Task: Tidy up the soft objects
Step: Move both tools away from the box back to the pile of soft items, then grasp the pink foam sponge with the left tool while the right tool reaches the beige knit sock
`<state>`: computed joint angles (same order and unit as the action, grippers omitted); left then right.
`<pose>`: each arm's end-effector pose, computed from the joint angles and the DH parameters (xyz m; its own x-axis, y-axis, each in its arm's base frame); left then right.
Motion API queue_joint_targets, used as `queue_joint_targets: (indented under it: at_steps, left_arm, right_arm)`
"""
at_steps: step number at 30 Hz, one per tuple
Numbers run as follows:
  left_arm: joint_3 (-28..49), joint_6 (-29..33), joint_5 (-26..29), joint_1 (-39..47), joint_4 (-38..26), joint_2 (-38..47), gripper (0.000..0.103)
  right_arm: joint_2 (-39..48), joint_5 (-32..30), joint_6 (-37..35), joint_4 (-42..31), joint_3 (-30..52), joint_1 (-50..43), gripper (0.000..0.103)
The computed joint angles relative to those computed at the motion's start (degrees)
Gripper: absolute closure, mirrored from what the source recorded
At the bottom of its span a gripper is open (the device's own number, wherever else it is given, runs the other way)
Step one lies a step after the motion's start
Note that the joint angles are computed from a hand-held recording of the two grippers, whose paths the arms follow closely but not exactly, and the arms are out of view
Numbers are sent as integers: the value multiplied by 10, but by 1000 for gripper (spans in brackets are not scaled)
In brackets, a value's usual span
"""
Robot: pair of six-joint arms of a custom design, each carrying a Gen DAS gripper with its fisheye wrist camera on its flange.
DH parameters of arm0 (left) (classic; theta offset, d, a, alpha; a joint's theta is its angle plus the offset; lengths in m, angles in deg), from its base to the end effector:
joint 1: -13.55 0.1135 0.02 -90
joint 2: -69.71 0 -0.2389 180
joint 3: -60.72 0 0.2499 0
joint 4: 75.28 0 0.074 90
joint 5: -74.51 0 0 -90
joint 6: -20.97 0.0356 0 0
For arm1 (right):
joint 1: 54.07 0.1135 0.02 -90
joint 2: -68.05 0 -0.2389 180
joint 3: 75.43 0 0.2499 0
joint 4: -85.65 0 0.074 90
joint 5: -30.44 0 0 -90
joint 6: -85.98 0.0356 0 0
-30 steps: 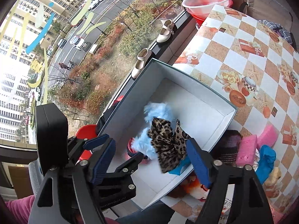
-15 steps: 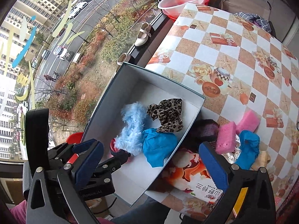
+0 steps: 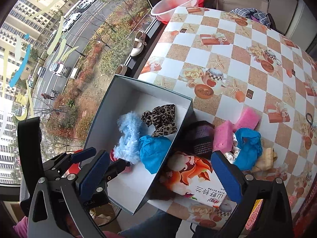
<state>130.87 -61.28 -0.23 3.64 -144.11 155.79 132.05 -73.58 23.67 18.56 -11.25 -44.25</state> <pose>0.2485 -0.0529 0.1754 -0.9464 0.2974 -0.1258 0.3203 0.9145 -0.2474 0.2032 0.0439 0.2292 -0.9230 0.2978 -0.2437 0.1918 0.9051 0.3796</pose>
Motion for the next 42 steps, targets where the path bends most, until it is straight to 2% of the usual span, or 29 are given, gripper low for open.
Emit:
queue_joint_targets:
  at_steps: [6, 11, 15, 18, 24, 29, 35, 42]
  left_arm:
    - [29, -7, 5, -39, -13, -4, 13]
    - [56, -16, 10, -101, -24, -3, 13]
    - [76, -35, 8, -170, -23, 6, 13]
    - [85, -51, 2, -224, -22, 17, 13]
    - [108, -83, -16, -312, -19, 46, 13]
    - [132, -106, -35, -358, -17, 80, 13]
    - [155, -132, -53, -396, -14, 115, 13]
    - [178, -158, -67, -434, -15, 148, 13]
  right_arm:
    - [-49, -15, -14, -47, -3, -63, 0]
    - [-103, -57, -47, -103, -6, -157, 0]
    - [-144, -102, -114, -169, -8, -286, 0]
    - [-155, -142, -206, -227, -8, -428, 0]
    - [-102, -176, -459, -332, 0, -742, 0]
    - [-21, -152, -609, -348, -3, -944, 0]
    - [66, -106, -695, -320, -7, -1085, 0]
    - [141, -75, -717, -279, -11, -1143, 0]
